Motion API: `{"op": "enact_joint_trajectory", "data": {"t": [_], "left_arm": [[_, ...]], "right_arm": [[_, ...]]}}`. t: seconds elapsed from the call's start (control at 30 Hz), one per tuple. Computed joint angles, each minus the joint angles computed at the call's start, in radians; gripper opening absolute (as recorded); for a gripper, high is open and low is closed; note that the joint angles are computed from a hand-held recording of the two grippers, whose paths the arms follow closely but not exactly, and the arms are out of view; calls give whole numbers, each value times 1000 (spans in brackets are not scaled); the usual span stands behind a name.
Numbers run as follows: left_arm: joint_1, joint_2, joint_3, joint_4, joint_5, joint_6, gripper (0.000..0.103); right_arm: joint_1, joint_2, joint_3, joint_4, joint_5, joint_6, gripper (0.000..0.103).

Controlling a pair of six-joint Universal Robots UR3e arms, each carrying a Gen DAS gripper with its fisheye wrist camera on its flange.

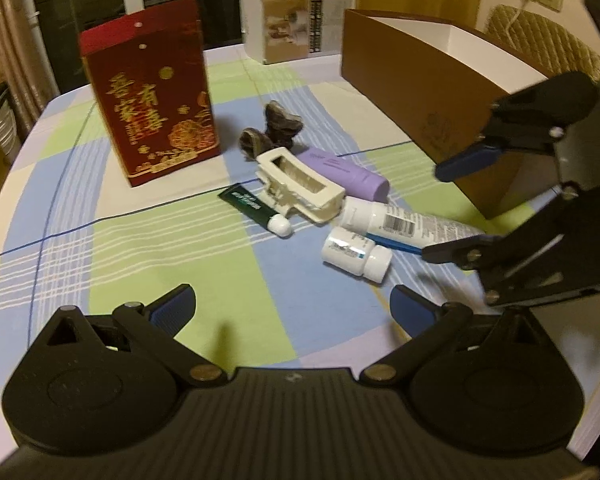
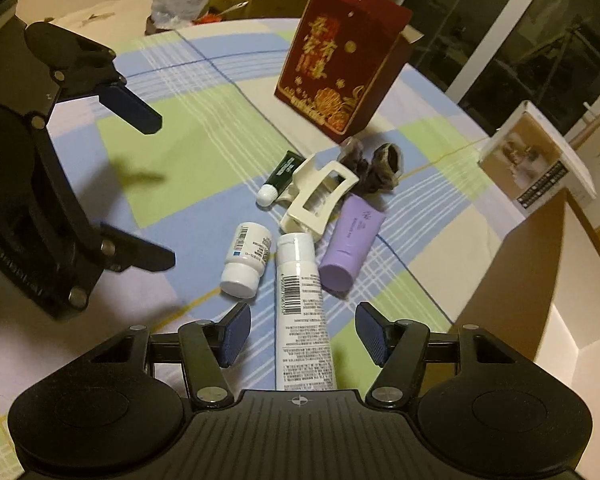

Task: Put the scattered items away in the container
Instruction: 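Grasp the white tube with the right tool while the left tool grasps the white pill bottle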

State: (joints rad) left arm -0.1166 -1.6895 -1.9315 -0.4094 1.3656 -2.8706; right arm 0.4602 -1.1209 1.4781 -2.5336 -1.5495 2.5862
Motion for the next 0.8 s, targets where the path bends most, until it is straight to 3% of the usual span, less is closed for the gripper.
{"op": "enact_joint_trajectory", "data": {"t": [0.1, 0.73, 0.8], "left_arm": [[-11, -24, 14, 2, 4, 30, 101], [-49, -107, 52, 62, 9, 143, 99], [-51, -110, 52, 64, 10, 151, 98]], "right_arm": [[-6, 35, -54, 41, 2, -12, 53], [-34, 154, -241, 203, 53, -62, 53], [-37, 161, -253, 214, 63, -59, 47]]}}
